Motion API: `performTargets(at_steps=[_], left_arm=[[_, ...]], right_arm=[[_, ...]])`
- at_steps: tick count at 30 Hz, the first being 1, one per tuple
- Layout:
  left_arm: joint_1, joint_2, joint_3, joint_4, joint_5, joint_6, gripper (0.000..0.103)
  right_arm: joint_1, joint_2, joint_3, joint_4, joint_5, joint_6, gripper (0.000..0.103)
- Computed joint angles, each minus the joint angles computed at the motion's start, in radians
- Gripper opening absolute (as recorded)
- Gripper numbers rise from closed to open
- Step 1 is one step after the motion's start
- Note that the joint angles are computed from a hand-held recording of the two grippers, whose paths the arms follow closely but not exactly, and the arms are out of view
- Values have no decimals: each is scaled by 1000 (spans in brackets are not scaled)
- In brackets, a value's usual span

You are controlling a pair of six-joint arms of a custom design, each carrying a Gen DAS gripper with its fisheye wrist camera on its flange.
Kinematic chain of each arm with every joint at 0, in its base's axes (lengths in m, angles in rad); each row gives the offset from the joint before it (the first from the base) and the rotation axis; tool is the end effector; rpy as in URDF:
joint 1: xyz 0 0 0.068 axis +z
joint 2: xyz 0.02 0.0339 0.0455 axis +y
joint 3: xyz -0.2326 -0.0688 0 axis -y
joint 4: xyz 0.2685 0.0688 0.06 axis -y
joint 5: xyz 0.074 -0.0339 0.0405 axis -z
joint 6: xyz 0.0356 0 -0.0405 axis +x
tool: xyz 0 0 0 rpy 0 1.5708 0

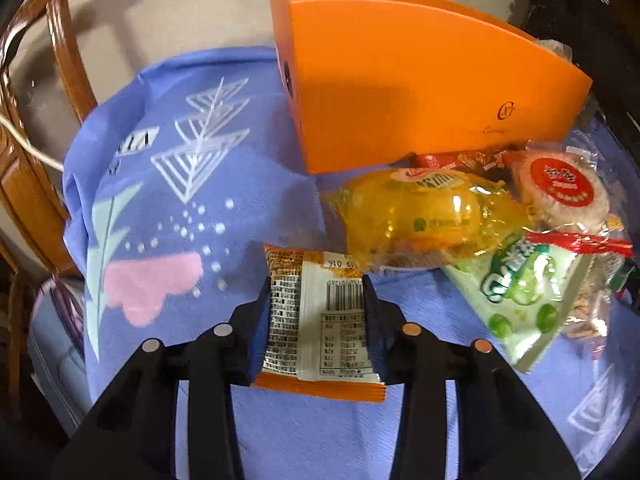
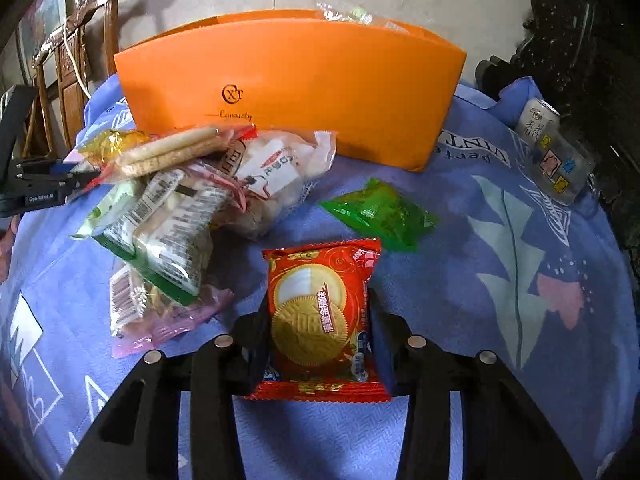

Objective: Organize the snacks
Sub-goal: 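Grasp the red round-biscuit packet with the right tool while the left tool grasps the small barcode snack packet, then carry the red biscuit packet and snack packet into the orange box and release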

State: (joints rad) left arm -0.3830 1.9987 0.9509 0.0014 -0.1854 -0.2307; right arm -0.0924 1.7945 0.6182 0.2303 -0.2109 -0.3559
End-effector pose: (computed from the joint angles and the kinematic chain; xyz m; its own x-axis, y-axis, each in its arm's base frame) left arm 0.3338 -0.1274 0.0281 -0.8461 0.0986 -0.5239 0.0906 0.9950 0.0409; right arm 0.2933 -0.0197 0.0272 -0.7460 -0.2731 -0.6074 -0.3111 0.9493 -0.0447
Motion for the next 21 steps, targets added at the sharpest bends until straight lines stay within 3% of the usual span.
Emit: performTargets(at_steps=[8, 14, 21], left_arm=[[-57, -196, -181, 16, 11, -29, 39], [-141, -424, -296, -10, -46, -45, 39], [-207, -544, -214, -137, -90, -49, 40]], right_arm=[[-112, -125, -54, -102, -157, 4, 43], [-196, -241, -96, -188, -260, -28, 43], [-221, -413, -68, -310, -329, -22, 43]])
